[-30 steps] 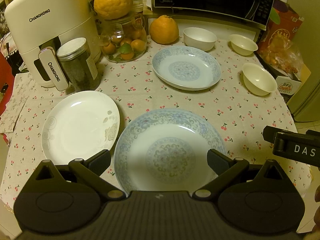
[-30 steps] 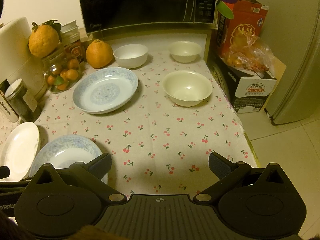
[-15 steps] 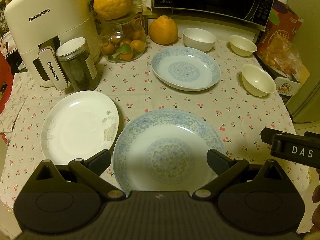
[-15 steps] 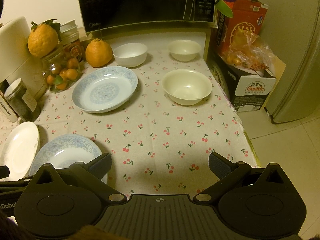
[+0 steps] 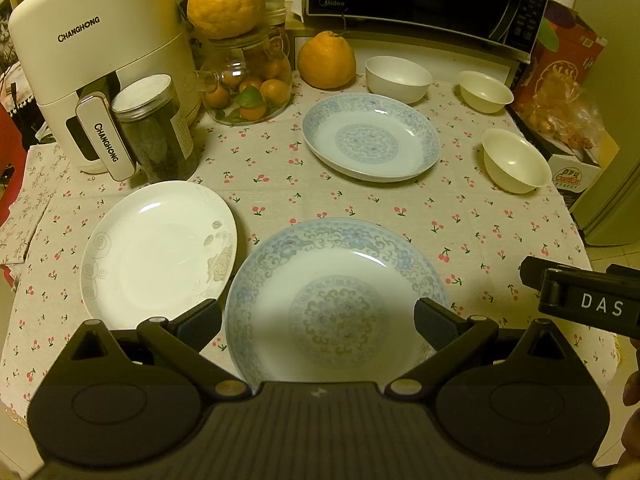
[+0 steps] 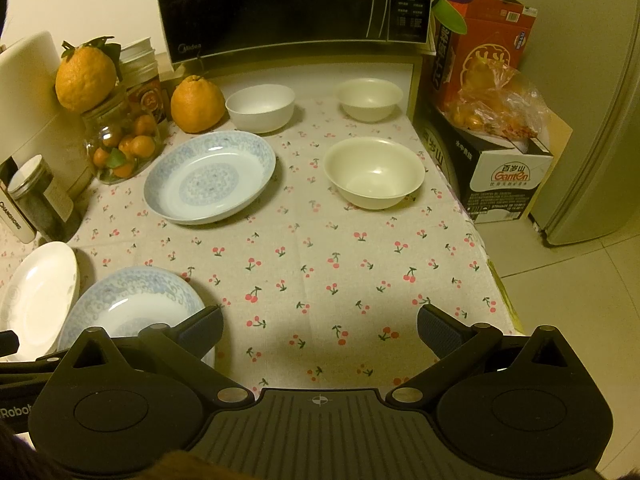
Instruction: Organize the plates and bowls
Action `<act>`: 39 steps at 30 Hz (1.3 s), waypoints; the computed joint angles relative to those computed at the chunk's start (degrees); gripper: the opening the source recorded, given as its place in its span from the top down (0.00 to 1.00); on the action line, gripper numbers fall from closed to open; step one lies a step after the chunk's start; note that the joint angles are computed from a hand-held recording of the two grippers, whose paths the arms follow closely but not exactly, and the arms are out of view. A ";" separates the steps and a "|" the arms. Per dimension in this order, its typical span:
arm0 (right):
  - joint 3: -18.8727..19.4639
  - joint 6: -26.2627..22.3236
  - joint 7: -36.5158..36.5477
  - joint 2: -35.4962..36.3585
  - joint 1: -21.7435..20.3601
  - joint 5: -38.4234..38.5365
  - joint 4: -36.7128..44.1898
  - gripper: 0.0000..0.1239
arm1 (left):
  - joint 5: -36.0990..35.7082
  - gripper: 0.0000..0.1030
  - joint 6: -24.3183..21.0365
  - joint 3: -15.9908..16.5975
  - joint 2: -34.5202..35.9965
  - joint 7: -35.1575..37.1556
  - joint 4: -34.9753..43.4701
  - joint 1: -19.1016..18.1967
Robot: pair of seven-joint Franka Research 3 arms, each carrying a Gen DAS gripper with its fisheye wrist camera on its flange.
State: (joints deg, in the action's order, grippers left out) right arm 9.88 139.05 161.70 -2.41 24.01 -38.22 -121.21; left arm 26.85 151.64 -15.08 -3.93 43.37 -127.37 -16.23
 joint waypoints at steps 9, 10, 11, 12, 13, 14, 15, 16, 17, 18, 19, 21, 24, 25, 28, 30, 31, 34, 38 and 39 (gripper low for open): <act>-0.02 -0.09 -0.13 0.02 0.01 0.10 0.07 0.17 | -0.21 0.00 0.08 0.04 -0.01 0.23 -0.02 0.01; -0.02 -0.07 -0.02 -0.04 0.02 0.03 -0.04 0.17 | -0.15 0.00 0.05 0.03 -0.01 0.15 -0.02 0.01; -0.03 -0.03 -0.08 0.00 0.01 0.08 0.04 0.17 | -0.15 0.00 0.05 0.03 -0.01 0.15 -0.02 0.01; -0.04 -0.03 -0.15 0.02 0.01 0.14 0.07 0.17 | -0.03 0.00 0.09 0.02 -0.01 0.00 -0.03 0.03; -0.04 -0.03 -0.15 0.02 0.01 0.14 0.07 0.17 | -0.06 0.00 0.20 0.05 -0.01 0.02 -0.11 0.04; -0.04 -0.11 -0.20 0.04 0.02 0.17 0.13 0.17 | -0.06 0.00 0.20 0.05 -0.01 0.02 -0.11 0.04; -0.03 -0.05 -0.13 0.07 0.04 0.14 0.05 0.17 | -0.06 0.00 0.20 0.05 -0.01 0.02 -0.11 0.05; -0.02 -0.01 -0.14 0.05 0.07 0.16 -0.03 0.17 | -0.10 0.00 0.17 0.04 0.01 0.10 -0.08 0.03; -0.02 0.03 -0.09 0.06 0.07 0.13 -0.08 0.17 | -0.20 0.00 0.19 0.05 0.00 0.19 -0.08 0.02; -0.03 0.01 -0.14 0.08 0.08 0.15 -0.05 0.17 | -0.16 0.00 0.20 0.06 -0.03 0.12 -0.12 0.04; -0.04 0.02 -0.19 0.09 0.09 0.19 -0.05 0.17 | -0.07 0.00 0.23 0.05 -0.03 0.04 -0.13 0.05; -0.06 0.01 -0.24 0.11 0.08 0.25 -0.03 0.17 | -0.07 0.00 0.23 0.05 -0.03 0.04 -0.13 0.06; -0.07 -0.06 -0.32 0.13 0.11 0.35 0.03 0.17 | -0.07 0.00 0.18 0.03 -0.01 0.03 -0.10 0.04; -0.10 -0.09 -0.49 0.17 0.10 0.46 0.12 0.17 | -0.05 0.00 0.18 0.04 -0.02 0.03 -0.10 0.06; -0.05 -0.09 -0.55 0.08 0.18 0.52 -0.05 0.17 | -0.05 0.00 0.18 0.04 -0.02 0.03 -0.10 0.05; -0.07 -0.35 -0.91 0.35 0.21 0.77 0.42 0.17 | -0.05 0.00 0.18 0.04 -0.02 0.03 -0.10 0.05; -0.08 -0.41 -1.02 0.42 0.25 0.85 0.53 0.17 | -0.06 0.00 0.23 0.06 -0.03 0.04 -0.13 0.06; -0.18 -0.43 -1.37 0.54 0.31 1.03 0.82 0.17 | 0.02 0.00 0.36 0.07 -0.05 0.03 -0.15 0.09; -0.28 -0.20 -1.32 0.55 0.29 0.59 1.14 0.17 | -0.03 0.00 1.89 0.34 -0.03 0.70 -0.30 0.34; -0.35 -0.01 -1.46 0.57 0.24 0.70 1.23 0.17 | 0.53 0.00 2.24 0.35 0.03 0.46 -0.30 0.49</act>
